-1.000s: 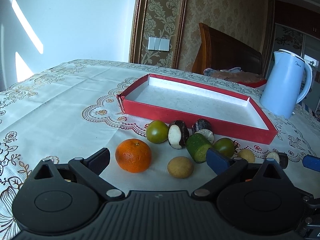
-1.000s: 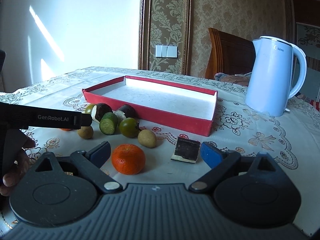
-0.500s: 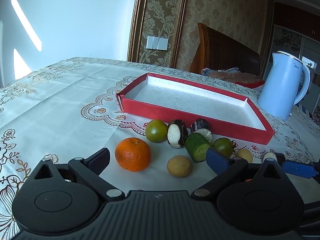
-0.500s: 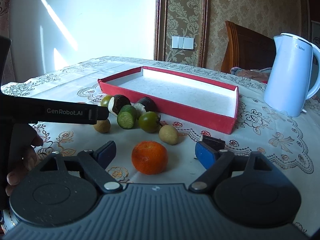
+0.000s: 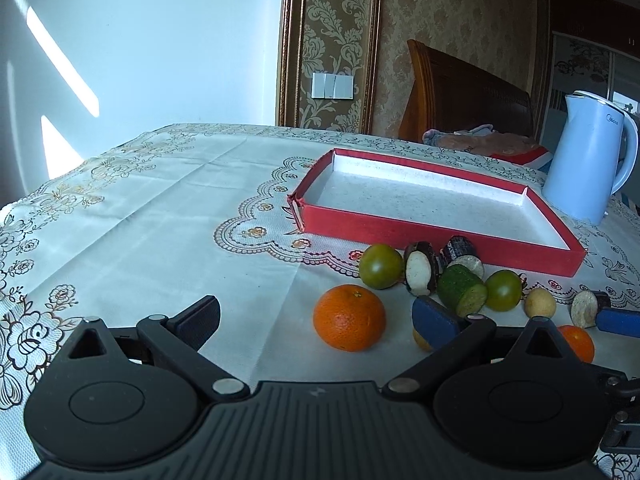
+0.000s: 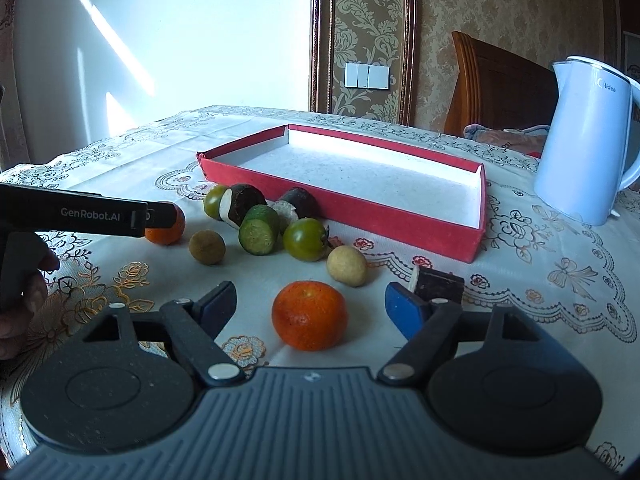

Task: Organize fruits
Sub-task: 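Move the left tool toward a mandarin while the right tool approaches another mandarin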

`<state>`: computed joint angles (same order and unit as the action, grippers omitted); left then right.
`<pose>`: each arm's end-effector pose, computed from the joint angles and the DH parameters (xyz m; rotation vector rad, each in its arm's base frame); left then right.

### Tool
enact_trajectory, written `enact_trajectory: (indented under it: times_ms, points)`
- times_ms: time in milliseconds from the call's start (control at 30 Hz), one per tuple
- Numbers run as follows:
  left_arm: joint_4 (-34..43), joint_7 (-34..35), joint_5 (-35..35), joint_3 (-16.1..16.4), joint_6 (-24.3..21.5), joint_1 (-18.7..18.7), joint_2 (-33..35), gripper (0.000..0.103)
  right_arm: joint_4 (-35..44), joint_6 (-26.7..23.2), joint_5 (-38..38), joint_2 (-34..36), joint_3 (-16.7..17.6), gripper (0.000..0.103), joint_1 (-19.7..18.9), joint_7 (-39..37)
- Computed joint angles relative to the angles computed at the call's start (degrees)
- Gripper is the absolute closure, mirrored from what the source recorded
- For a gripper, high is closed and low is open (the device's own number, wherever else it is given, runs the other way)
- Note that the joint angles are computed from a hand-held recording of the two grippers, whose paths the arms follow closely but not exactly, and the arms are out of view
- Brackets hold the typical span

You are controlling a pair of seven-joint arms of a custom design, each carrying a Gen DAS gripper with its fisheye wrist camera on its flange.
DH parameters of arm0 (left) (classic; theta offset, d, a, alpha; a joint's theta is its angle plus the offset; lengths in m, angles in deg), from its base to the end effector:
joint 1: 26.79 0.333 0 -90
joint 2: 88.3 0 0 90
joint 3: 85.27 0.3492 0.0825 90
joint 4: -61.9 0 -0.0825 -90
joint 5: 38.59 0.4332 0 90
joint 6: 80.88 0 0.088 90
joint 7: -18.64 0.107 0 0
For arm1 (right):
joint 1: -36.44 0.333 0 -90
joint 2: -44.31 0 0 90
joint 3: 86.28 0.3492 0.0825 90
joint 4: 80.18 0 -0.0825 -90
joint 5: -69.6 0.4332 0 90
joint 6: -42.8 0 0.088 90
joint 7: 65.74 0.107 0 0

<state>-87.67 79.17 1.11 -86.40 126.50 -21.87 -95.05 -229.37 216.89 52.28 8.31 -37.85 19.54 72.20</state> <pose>0.4838 -0.0496 0.4097 -1.4353 1.8012 -1.0896 0.3785 0.2895 0.4826 -1.7128 1.5271 -0.8596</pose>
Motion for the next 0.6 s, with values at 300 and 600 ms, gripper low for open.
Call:
enact_trajectory:
  times_ms: [300,600]
  points:
    - [0.3,4.0,-0.8,-0.2,1.0,0.5,0.7,0.0,0.0,-0.1,0.1,0.9,-1.1,0.023,0.8,0.2]
    - [1.3,12.1,-12.5,-4.0,-5.1,-1.4,0.9,0.0,1.1,-2.3,-1.2,2.2,-1.6,0.023,1.3,1.1]
